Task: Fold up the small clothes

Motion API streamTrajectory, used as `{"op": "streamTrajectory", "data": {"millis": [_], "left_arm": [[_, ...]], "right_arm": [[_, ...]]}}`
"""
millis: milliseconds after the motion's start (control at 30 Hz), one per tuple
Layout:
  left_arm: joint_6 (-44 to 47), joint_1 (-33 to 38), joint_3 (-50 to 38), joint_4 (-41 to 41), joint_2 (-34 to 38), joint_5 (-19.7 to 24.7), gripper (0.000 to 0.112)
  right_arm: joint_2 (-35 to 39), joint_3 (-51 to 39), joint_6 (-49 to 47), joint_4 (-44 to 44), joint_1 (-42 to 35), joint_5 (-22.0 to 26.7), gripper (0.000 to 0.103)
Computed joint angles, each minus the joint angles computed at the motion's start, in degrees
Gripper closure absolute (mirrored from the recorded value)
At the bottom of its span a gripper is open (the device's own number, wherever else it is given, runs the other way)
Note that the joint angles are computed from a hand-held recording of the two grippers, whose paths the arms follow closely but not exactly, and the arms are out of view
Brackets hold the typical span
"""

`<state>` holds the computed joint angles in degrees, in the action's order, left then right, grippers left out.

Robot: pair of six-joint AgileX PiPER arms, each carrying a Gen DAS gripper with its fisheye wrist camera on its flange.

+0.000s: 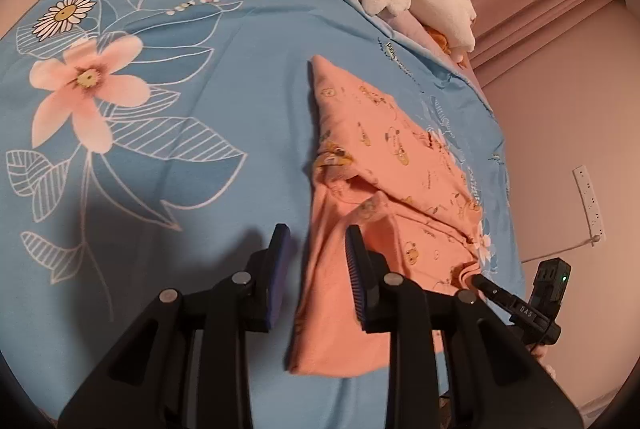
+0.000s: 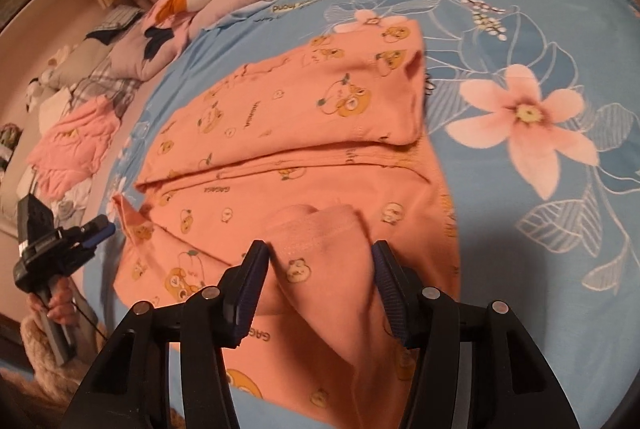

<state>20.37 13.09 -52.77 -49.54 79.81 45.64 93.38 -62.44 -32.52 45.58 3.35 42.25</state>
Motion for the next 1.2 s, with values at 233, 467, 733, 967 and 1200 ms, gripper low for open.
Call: {"op": "streamTrajectory", "data": {"millis": [233, 467, 733, 967, 1200], "left_arm": [[-0.65, -4.31, -2.94, 3.56, 3.81, -1.7, 0.084], [0.71, -7.84, -6.27, 3.51, 8.68, -2.26, 0.072], [-3.65, -12.1, -7.38, 9.32, 10.31, -7.35, 0.105], [-7.83, -13.77, -5.77, 13.81, 4.97, -9.39, 0.108], [-7.82, -13.72, -3.96, 12.83, -0.8, -8.42, 0.109]], "right_arm": [[-1.44, 0.46, 0.63, -1.47, 1.95, -1.17, 0.089], [-6.63, 3.53, 0.42, 1.12, -1.46, -3.52, 0.089], [-7.76, 4.34, 1.77, 1.93, -3.19, -4.55, 0.089], [-10.75, 5.36, 6.86, -2.98, -1.58, -7.85, 0.089], [-14.4, 6.89, 5.07, -2.47, -1.48, -9.4, 0.096]]}}
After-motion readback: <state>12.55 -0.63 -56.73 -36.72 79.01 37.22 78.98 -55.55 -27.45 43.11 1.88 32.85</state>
